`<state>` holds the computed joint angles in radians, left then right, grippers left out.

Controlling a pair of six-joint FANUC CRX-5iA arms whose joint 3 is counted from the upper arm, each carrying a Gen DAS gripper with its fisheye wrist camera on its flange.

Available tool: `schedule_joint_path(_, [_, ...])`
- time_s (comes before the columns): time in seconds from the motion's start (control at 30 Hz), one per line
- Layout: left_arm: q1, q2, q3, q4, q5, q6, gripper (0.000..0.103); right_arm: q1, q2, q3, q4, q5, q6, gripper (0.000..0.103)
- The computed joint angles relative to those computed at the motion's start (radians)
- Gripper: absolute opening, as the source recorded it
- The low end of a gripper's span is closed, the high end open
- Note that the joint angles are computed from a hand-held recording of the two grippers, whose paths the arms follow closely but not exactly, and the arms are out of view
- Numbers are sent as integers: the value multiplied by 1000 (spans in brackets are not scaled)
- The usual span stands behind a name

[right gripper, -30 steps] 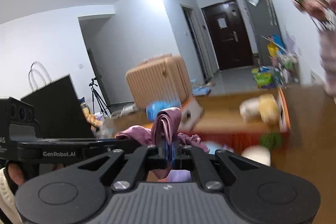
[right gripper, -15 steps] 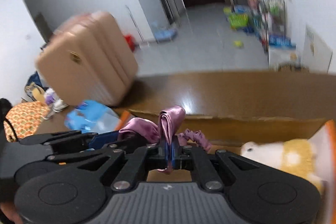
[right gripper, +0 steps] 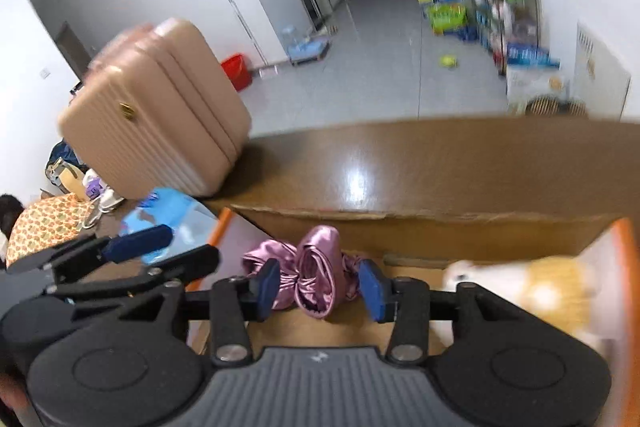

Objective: Organize soft objects

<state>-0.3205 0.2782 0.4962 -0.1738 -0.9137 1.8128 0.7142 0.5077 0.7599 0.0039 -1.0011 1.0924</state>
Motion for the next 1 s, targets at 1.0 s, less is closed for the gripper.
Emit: schedule_joint_path(1.0, [-673, -638, -481, -614, -139, 559, 93, 552, -1055, -1262, 929, 186, -748, 80])
